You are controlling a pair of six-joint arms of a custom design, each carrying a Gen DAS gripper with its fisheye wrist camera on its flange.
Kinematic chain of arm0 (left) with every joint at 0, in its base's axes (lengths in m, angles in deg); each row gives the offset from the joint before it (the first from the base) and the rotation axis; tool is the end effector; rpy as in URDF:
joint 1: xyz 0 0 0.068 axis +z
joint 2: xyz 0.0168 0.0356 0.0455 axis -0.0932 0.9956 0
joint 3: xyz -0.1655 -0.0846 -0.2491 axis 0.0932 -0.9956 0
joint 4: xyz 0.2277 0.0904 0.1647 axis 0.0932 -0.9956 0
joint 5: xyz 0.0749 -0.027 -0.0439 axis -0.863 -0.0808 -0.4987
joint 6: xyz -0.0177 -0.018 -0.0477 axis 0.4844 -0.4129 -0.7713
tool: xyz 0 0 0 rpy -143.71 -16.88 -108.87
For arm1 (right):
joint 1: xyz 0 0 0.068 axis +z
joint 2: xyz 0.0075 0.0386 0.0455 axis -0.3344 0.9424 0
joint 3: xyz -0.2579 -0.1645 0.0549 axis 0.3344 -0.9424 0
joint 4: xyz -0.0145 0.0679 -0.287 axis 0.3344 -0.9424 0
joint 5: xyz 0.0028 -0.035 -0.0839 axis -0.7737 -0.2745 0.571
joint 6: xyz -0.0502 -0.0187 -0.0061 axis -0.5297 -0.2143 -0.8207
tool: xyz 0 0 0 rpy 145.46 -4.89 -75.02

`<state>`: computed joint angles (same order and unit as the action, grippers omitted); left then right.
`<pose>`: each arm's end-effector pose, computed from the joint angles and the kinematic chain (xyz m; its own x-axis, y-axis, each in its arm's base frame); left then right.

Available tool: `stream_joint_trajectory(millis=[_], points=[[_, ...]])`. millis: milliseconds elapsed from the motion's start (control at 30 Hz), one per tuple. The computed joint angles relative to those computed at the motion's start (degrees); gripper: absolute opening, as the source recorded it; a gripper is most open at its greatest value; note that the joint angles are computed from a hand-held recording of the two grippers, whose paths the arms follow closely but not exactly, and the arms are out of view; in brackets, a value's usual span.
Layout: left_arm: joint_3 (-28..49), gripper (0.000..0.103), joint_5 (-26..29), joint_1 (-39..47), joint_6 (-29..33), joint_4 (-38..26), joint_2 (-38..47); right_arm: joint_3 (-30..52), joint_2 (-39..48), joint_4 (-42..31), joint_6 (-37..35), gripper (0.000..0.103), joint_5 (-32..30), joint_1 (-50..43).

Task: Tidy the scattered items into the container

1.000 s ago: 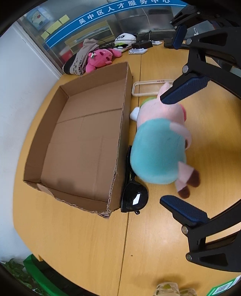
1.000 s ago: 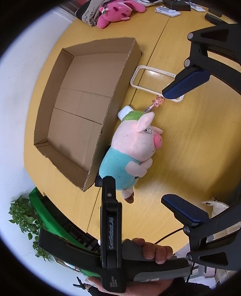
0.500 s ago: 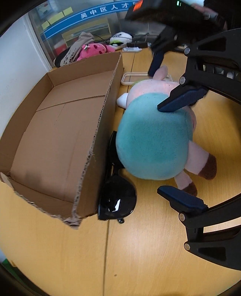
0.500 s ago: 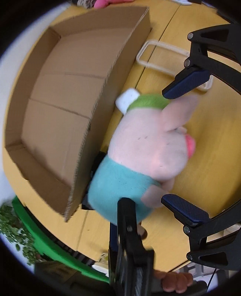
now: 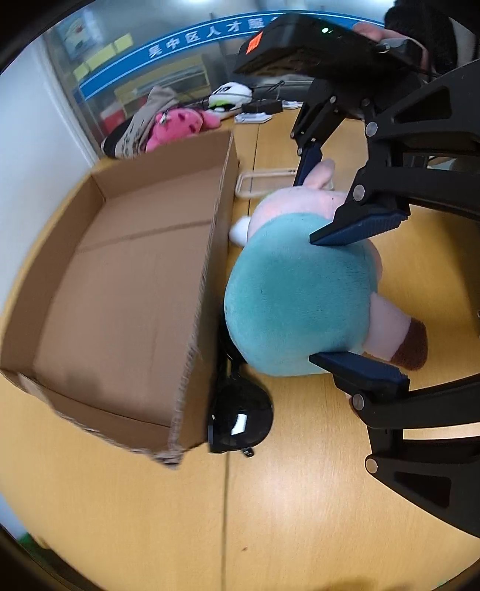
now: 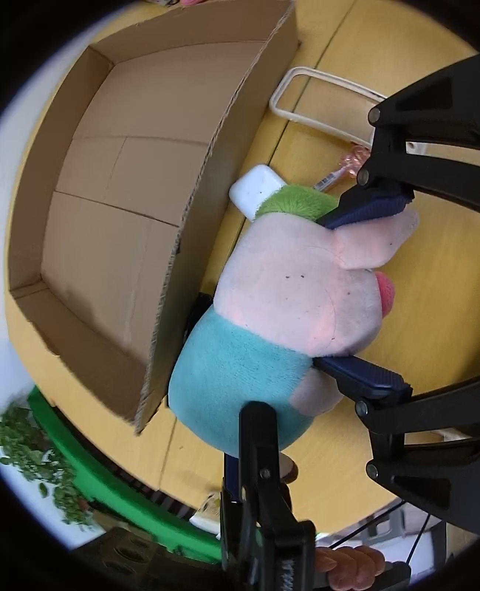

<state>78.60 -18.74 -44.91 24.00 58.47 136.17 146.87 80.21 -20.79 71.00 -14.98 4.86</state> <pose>0.2227 -0.1908 0.2088 -0.9439 -0.2679 -0.1933 -0.1434 0.8594 -0.4907 0.2800 0.1362 0.2045 -0.7772 -0.5831 -0.2367 -0.6251 0.7588 0.1831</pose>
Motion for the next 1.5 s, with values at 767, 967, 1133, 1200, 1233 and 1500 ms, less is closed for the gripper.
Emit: stream_joint_trajectory(millis=[767, 967, 1133, 1200, 1233, 1500], points=[[25.17, 0.059, -8.4, 7.7, 13.0, -14.35, -6.33, 31.06, -2.12, -13.31, 4.92, 0.063, 4.72, 2.14], [30.61, 0.059, -5.24, 13.09, 17.64, -12.74, -1.29, 38.67, 3.1, -13.3, 4.41, 0.063, 4.86, 1.11], [34.89, 0.059, -2.76, 17.56, 20.93, -11.66, 4.41, 46.07, 10.29, -13.02, 4.13, 0.063, 3.75, 0.24], [36.37, 0.059, -2.04, 18.91, 21.88, -11.35, 6.9, 49.24, 13.85, -12.92, 3.74, 0.063, 3.0, -0.27], [37.41, 0.059, -1.69, 19.61, 22.41, -11.15, 8.7, 50.71, 15.68, -12.82, 3.56, 0.063, 2.69, -0.45], [44.42, 0.059, 1.55, 24.24, 24.74, -8.84, 23.2, 63.38, 31.51, -13.36, 3.08, 0.063, 0.99, -2.03]])
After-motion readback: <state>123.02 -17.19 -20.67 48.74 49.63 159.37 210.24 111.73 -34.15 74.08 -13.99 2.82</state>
